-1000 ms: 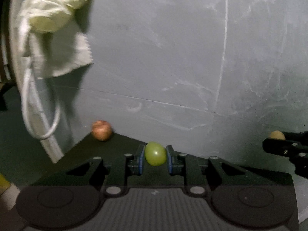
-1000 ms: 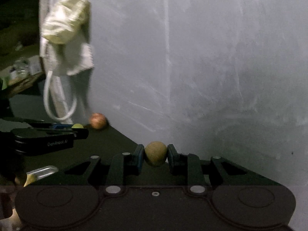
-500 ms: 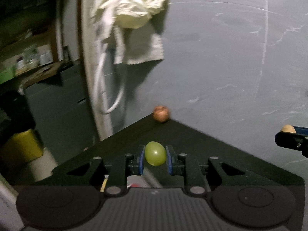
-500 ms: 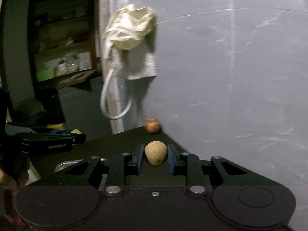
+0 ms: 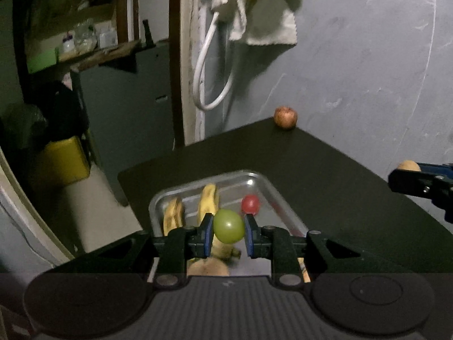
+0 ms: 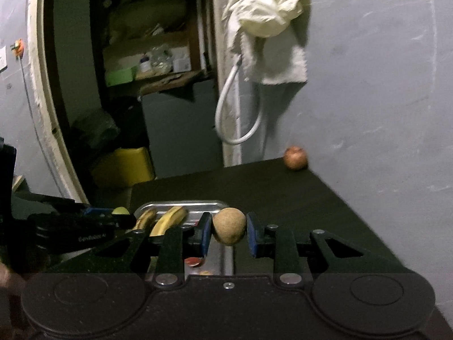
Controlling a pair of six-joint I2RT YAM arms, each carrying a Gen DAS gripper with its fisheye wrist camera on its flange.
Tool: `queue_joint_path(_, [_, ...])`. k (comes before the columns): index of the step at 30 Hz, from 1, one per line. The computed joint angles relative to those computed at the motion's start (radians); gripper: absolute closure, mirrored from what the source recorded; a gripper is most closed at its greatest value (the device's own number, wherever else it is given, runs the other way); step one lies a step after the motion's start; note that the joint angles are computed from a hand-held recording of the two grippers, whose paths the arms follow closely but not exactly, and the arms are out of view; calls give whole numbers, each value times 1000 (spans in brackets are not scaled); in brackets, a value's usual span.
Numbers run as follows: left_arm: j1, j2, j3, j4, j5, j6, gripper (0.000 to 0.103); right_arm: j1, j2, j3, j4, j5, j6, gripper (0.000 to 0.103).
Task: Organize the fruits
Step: 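Carry the grape in the left tool while the right tool carries the brown fruit over the tray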
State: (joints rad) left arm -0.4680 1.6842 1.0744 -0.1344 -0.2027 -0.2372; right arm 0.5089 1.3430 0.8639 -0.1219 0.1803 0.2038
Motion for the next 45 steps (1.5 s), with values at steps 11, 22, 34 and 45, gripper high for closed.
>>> queue_joint_path(11, [39, -44, -95, 5, 5, -20, 79, 82, 102, 24, 25, -24, 4, 75])
queue_joint_path(22, [-44, -48, -222, 22, -6, -144, 79, 89, 79, -129, 27, -85, -16, 75])
queue_joint_path(34, [-66, 11, -209, 49, -32, -161, 78, 152, 258, -109, 125, -110, -89, 75])
queue_joint_path(45, [-94, -20, -254, 33, -19, -202, 78, 157, 271, -121, 111, -116, -76, 75])
